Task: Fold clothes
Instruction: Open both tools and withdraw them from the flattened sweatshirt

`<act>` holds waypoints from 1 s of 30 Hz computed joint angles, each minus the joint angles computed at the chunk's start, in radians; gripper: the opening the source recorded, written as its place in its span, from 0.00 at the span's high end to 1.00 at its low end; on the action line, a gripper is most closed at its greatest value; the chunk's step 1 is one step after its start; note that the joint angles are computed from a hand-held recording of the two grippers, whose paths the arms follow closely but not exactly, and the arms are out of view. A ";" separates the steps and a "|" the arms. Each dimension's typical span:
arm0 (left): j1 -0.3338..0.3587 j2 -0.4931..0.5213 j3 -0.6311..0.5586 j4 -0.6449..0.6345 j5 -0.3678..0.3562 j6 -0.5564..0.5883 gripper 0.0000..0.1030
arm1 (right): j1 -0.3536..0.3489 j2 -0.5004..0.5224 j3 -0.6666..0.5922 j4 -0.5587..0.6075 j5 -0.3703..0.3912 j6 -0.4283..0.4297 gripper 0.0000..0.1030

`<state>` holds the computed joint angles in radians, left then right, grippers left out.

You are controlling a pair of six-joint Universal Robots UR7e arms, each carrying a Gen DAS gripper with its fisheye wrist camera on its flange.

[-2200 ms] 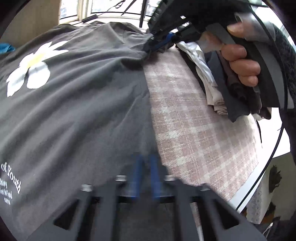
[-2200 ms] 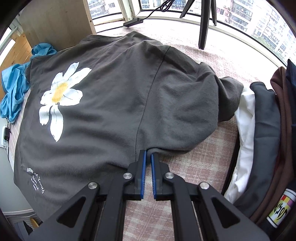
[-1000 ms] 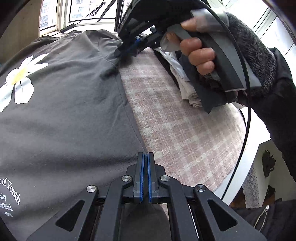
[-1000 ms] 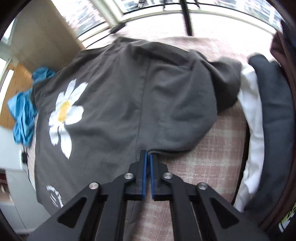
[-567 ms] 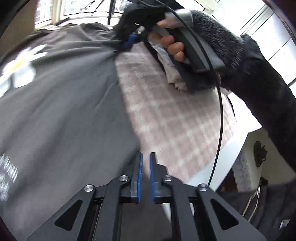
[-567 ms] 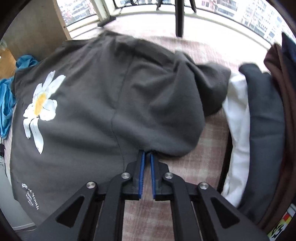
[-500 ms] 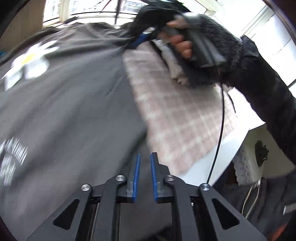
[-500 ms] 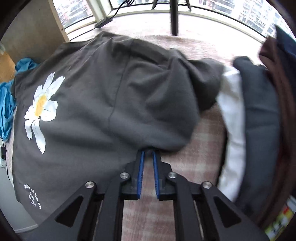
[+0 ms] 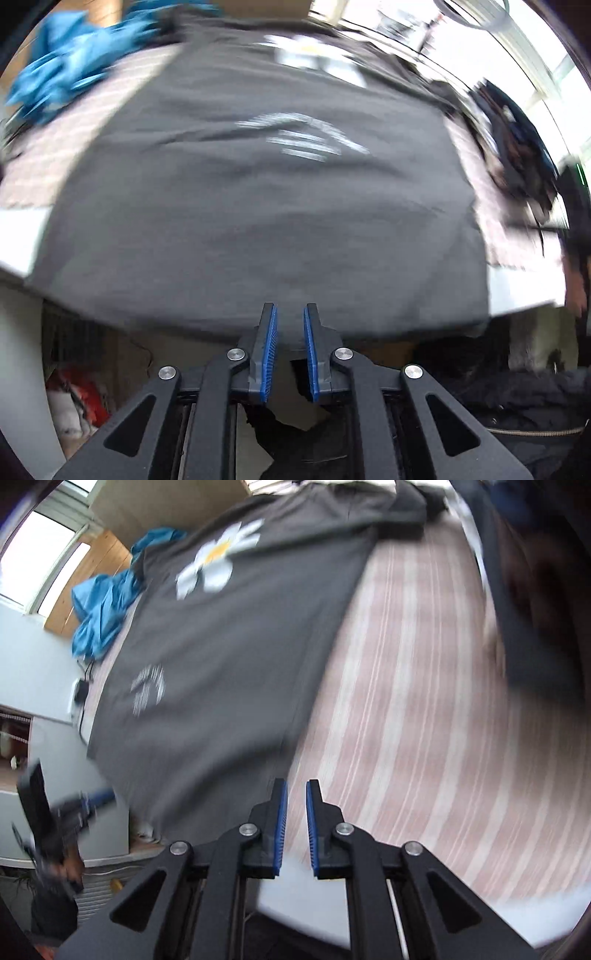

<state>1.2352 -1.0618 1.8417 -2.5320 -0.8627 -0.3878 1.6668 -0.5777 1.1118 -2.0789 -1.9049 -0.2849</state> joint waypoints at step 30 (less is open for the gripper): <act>0.242 -0.181 -0.071 -0.033 -0.038 0.454 0.79 | 0.088 -0.160 0.459 -0.438 -0.301 0.394 0.98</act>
<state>1.4771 -1.2430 1.7705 -2.5651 -0.9006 0.0666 1.7551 -0.7372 1.5705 -2.5164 -2.2055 0.1090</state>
